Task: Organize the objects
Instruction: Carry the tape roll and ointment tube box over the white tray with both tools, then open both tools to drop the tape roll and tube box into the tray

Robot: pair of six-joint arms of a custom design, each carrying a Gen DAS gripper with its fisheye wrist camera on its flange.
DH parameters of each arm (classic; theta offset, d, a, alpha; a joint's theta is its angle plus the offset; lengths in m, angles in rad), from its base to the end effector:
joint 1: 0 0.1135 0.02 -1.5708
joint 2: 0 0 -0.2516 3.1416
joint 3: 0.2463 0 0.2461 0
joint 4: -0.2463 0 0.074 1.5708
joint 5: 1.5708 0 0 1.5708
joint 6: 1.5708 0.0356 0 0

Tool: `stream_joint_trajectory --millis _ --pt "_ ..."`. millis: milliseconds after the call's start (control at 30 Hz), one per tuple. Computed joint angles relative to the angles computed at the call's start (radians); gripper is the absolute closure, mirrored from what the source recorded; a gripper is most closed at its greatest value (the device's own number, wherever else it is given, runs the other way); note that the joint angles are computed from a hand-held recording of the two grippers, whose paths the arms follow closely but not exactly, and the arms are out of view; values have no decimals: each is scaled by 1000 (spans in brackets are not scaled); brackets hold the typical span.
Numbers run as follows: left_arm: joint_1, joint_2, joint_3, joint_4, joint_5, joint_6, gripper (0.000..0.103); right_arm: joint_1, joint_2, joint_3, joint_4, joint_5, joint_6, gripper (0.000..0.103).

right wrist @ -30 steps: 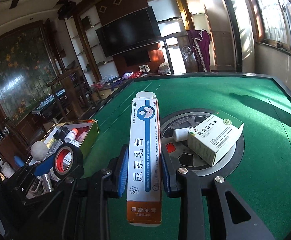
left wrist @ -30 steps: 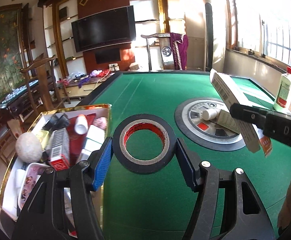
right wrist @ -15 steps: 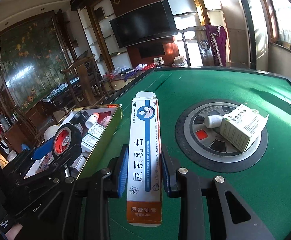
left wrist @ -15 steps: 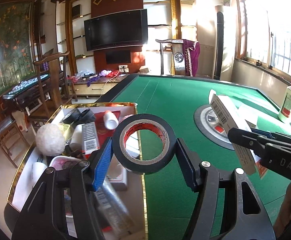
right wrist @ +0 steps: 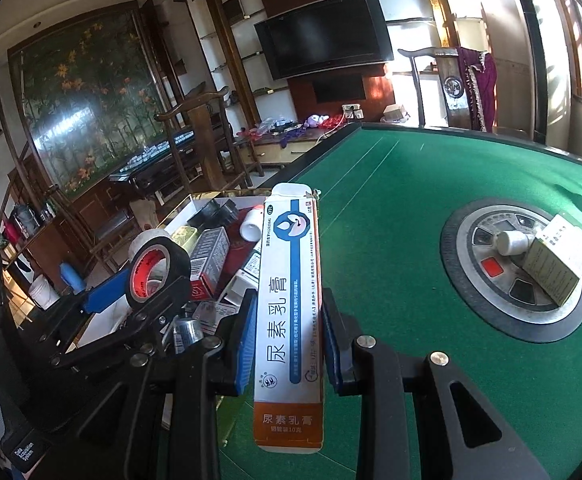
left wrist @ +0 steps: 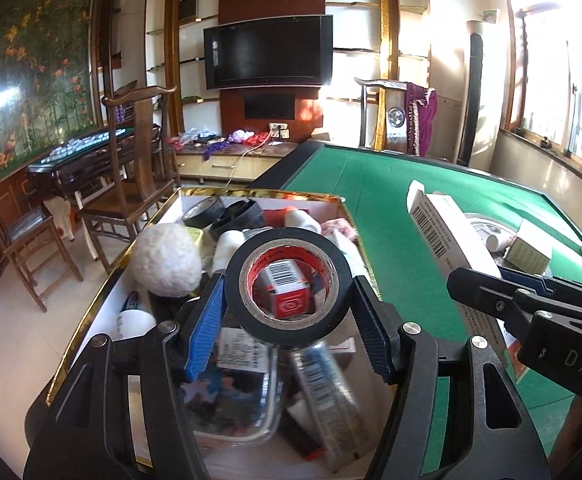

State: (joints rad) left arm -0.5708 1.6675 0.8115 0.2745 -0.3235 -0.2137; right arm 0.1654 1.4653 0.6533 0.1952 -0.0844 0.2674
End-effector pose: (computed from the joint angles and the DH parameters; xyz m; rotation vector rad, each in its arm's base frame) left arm 0.2889 -0.1721 0.1638 0.1922 2.1120 -0.1171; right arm 0.2861 0.0508 0.1685 0.0644 2.2042 0.3355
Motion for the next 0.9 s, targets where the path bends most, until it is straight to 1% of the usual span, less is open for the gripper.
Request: stream_joint_trajectory --millis 267,567,700,900 --pt "84 6 -29 19 50 10 40 69 124 124 -27 24 18 74" --pt "187 25 -39 33 131 19 40 130 301 326 -99 47 24 74" --pt "210 30 -23 -4 161 17 40 145 364 410 -138 69 24 75" --pt "236 37 -20 -19 202 20 40 163 427 493 -184 92 29 75"
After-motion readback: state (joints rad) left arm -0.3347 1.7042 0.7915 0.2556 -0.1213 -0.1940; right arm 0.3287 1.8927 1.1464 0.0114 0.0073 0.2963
